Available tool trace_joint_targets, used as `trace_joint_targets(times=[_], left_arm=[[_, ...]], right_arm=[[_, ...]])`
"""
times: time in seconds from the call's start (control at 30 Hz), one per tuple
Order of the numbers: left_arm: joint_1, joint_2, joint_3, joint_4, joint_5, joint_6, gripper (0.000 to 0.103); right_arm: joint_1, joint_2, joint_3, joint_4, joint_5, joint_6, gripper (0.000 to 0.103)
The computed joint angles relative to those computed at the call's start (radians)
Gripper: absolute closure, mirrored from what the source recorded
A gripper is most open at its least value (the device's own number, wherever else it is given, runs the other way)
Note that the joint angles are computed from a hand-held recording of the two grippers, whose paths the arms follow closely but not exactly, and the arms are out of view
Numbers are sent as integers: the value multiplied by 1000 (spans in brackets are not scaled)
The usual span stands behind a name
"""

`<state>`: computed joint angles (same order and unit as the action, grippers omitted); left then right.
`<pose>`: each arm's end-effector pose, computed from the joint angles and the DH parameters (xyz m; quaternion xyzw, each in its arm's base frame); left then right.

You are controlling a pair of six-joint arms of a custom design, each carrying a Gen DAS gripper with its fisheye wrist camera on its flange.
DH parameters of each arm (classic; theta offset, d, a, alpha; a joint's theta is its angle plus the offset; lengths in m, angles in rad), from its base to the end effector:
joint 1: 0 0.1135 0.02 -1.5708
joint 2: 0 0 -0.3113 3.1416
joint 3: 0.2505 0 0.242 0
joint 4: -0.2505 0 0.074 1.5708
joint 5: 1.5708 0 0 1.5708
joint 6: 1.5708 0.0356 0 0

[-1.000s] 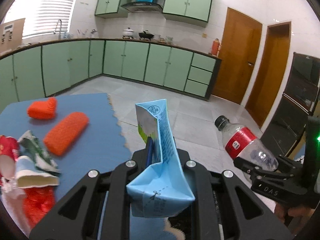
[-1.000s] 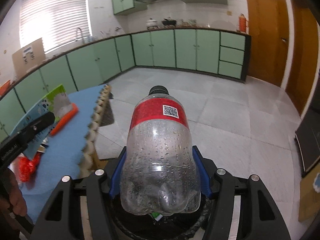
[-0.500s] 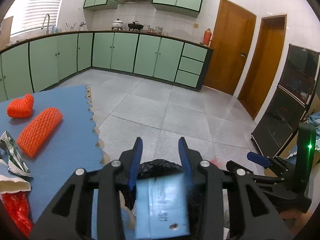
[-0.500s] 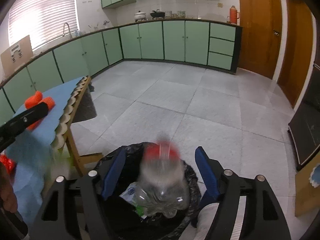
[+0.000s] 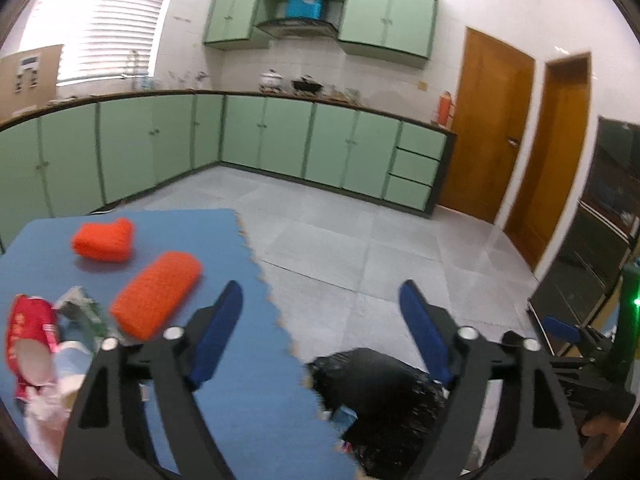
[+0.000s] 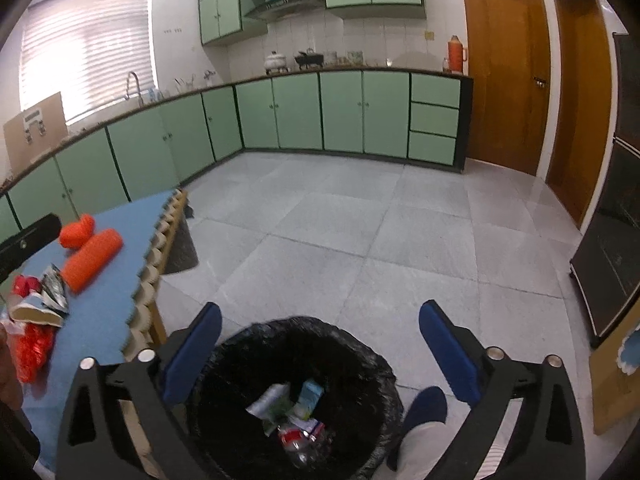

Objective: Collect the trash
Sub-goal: 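Carry the carton with the left gripper while the right carries the bottle, release both into bin, then move both open tools back over the remaining trash pile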

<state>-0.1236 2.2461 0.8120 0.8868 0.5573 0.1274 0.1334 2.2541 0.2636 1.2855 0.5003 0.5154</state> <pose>0.3896 -0.0674 0.0782 0.2386 0.8148 -0.2389 0.4713 0.2559 0.0171 0.0482 0.2689 0.8438 -0.0834 0.4569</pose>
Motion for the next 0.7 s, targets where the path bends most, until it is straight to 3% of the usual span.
trace_joint_targets(times=[0.27, 0.7], left_arm=[[183, -48, 3, -44, -12, 34, 17], [412, -30, 17, -83, -68, 115, 17]], right_arm=[[132, -61, 73, -70, 39, 3, 6], [338, -21, 360, -228, 27, -62, 6]])
